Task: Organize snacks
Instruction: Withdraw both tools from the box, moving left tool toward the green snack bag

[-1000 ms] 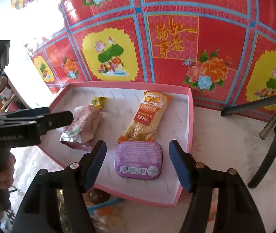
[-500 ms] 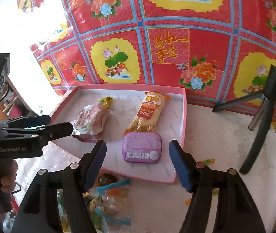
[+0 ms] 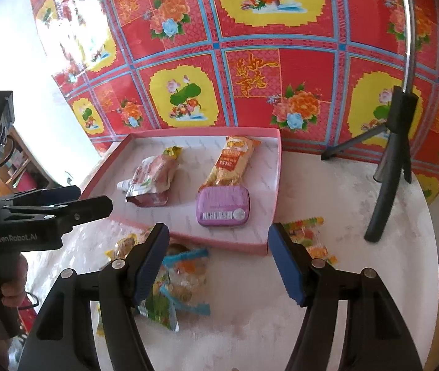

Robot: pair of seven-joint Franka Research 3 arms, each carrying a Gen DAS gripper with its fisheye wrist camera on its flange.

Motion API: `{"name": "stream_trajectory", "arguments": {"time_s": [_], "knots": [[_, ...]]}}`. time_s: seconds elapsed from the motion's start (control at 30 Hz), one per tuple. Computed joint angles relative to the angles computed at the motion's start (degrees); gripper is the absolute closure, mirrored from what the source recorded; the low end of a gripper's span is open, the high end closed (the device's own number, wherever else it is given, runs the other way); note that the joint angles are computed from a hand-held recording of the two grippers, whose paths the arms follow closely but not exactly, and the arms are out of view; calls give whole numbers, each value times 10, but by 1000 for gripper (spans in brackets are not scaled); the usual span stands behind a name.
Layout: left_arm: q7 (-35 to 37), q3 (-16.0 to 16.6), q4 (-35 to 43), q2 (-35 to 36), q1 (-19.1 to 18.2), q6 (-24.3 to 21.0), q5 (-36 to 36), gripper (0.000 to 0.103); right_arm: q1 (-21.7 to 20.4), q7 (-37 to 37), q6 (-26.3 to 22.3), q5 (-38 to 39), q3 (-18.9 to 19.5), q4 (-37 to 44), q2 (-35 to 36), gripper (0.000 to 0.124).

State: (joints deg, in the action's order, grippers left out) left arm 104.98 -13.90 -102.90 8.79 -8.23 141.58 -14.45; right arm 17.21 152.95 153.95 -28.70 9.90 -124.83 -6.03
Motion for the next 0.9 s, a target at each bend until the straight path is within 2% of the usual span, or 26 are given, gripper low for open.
{"name": "stream_trajectory", "arguments": {"time_s": [0.4,0.9], "knots": [[-5,10,-68,-39,-3,13,2,13,-12,19,-1,14,19,-57,-48,56],[-6,13,-104,-52,-13,-3,14,13,-28,4,18,83,35,-117,-79,56]]}}
